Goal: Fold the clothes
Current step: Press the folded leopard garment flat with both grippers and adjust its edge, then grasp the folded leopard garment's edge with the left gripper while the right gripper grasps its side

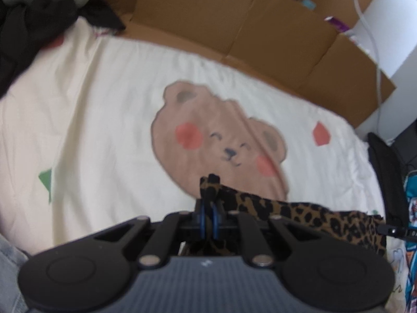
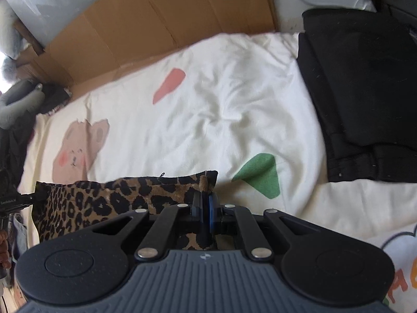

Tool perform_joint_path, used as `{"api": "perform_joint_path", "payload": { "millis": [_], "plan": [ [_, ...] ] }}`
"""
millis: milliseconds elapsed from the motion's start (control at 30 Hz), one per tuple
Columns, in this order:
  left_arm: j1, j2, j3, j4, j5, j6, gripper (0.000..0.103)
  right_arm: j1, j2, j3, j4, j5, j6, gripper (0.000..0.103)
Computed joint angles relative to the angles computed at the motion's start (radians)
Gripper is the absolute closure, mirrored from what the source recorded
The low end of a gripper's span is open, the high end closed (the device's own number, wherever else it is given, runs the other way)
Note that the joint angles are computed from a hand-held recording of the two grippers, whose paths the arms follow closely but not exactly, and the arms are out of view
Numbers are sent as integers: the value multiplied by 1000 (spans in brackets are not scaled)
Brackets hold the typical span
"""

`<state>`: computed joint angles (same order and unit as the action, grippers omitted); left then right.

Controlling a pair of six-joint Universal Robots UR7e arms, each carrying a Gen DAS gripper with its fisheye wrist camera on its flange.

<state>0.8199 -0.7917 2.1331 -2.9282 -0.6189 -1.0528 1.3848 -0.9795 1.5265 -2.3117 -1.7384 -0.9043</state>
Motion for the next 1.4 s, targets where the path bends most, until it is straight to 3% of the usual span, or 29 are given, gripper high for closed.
{"api": "perform_joint_path", "payload": {
  "millis": [100,267,333,400,567,767,900,1067,1233,1400],
  "plan": [
    [16,12,-15,66,-8,-35,95,-1,25,-9,-10,-21,12,100],
    [1,-14,-12,134,-4,-111,79,-11,20,-15,14,16,-27,94],
    [-25,-38,-5,169,3,-127,74,-19,-11,-2,16,54,-46,73],
    [-53,-58,6,162,-4,-126,74,-31,-47,10,25,96,-53,67],
    [-121,-70,17,118,-46,-82,74,-54,-138,75,29,140,-109,67],
    [-168,-1,-20,27,-129,4,75,-61,-210,160,63,149,-176,68],
    [-167,59,-68,-27,-212,94,79,-57,-228,204,89,145,-174,68],
    [-132,146,-135,-98,-266,206,80,-43,-219,257,54,115,-231,69],
    [-83,207,-211,-78,-264,317,83,-32,-189,283,-5,86,-282,69],
    [-58,236,-246,-82,-222,352,89,-15,-145,281,-66,82,-294,69]
  ]
}}
